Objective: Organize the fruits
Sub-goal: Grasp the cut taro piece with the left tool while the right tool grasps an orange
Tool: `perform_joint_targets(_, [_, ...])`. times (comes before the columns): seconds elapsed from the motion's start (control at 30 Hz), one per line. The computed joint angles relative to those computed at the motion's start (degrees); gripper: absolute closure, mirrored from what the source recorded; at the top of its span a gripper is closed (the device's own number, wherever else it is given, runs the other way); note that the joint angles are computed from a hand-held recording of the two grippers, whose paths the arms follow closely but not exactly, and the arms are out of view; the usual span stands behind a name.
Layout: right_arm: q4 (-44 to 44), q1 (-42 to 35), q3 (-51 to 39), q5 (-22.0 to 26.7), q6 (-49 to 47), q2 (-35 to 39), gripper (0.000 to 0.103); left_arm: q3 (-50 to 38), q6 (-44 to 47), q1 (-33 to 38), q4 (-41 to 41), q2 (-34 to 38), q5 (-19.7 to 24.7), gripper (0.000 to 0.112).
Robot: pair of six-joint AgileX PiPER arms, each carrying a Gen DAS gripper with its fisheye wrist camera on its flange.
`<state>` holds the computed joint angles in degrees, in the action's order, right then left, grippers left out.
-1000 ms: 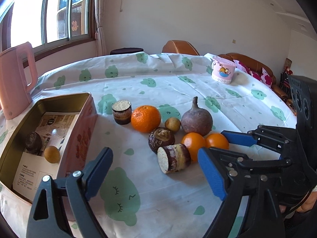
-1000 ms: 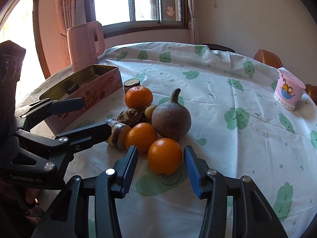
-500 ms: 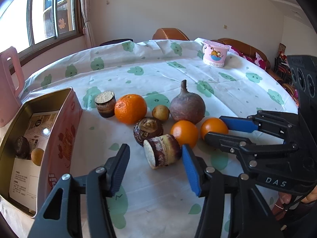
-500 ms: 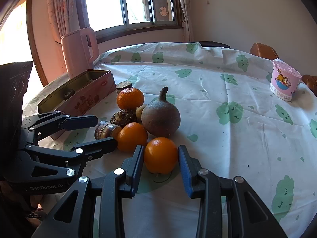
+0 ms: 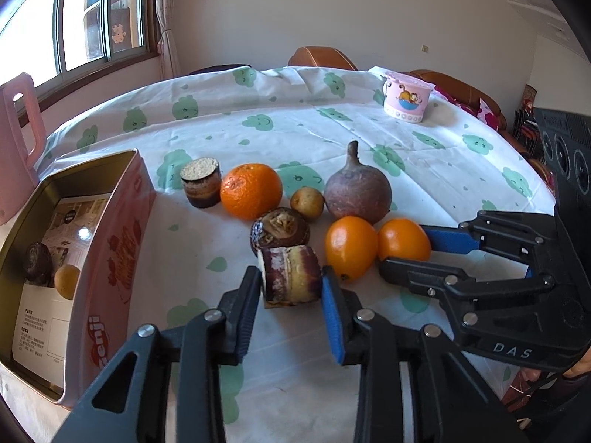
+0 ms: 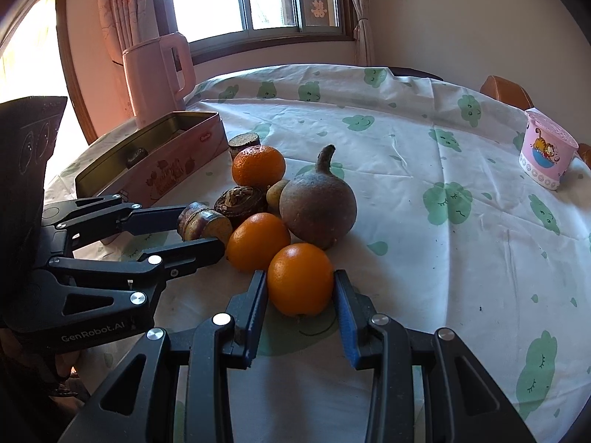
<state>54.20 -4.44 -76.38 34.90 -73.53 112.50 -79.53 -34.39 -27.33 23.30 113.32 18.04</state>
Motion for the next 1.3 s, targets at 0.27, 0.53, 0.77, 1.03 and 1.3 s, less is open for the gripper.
perform_joint_targets(0.27, [6.88,-0.67,3.39,-1.79,-8.23,-1.85,0.066,3.87,-18.04,-1.38,18.44,-2.11,-2.73,0.081])
perform_joint_targets(0.53, [14.96,-1.69,6.32,-1.72,-16.83,-3.33,0.066,5.69,-28.25,-1.30,28.22,-3.18,-4.24,0.081])
perform_joint_targets(0.77, [23.62,-2.72,9.32,-0.66,-26.37,-4.65,0.066,8.87,-49.41,-2.15,48.88,-4.85,-4.43,0.081])
perform_joint_targets(1.03, [30.64,-3.59,11.82,0.61,-33.99,-5.57,0.066,11.24,-65.52,-2.67,64.38,-6.05,-3.64,0.081])
perform_joint_targets(1.3, [35.23,-4.03,13.59,1.17,-39.05,-6.21,0.066,13.03,-76.07,-3.50,74.39,-6.88,-1.08,0.081])
